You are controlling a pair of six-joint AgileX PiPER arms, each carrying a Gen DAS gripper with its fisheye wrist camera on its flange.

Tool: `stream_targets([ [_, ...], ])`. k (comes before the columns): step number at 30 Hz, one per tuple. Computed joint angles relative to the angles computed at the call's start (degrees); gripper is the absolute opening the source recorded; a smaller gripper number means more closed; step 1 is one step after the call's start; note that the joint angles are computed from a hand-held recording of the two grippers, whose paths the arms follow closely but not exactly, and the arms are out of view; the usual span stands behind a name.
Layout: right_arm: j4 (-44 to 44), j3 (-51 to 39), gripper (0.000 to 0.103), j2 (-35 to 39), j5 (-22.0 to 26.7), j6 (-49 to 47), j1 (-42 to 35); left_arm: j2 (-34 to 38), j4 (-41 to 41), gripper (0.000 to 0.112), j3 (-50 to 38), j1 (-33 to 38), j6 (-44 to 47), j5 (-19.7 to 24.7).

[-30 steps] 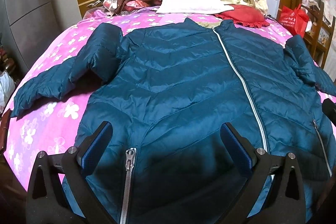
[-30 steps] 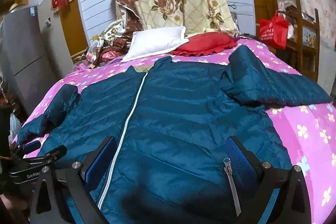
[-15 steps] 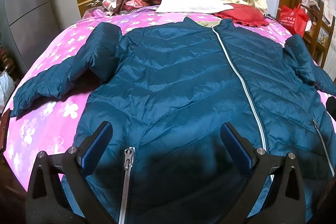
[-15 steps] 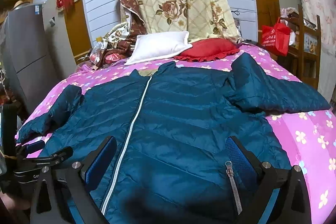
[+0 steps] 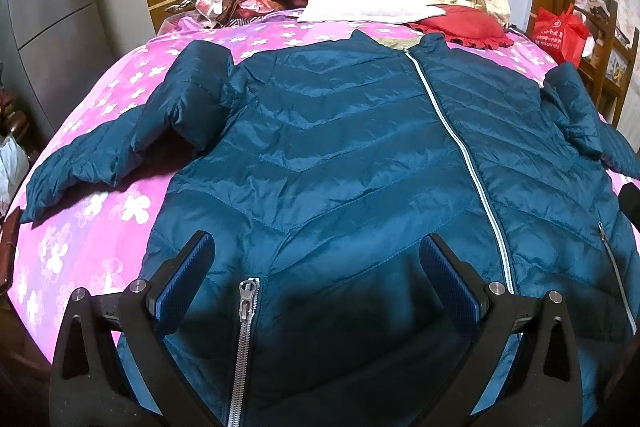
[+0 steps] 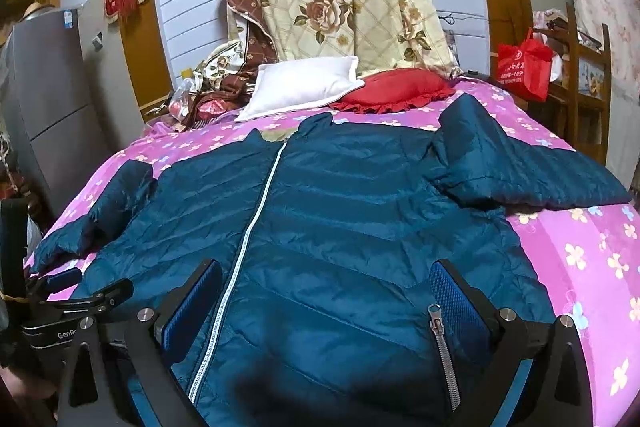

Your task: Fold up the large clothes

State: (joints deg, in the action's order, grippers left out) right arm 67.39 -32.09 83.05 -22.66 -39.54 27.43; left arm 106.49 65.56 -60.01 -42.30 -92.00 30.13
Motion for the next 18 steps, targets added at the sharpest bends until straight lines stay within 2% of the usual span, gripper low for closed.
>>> stream_targets([
  [8, -4.50, 0.41, 0.103, 0.35, 1.37, 4.51, -1.36, 0.06, 0.09, 0.103, -0.03, -0.08, -0.15, -0.04],
  [18, -4.34, 0.58, 0.103, 0.10, 1.47, 4.46, -1.67, 0.07, 0.19, 0.103, -0.02, -0.08, -0.22, -0.05],
])
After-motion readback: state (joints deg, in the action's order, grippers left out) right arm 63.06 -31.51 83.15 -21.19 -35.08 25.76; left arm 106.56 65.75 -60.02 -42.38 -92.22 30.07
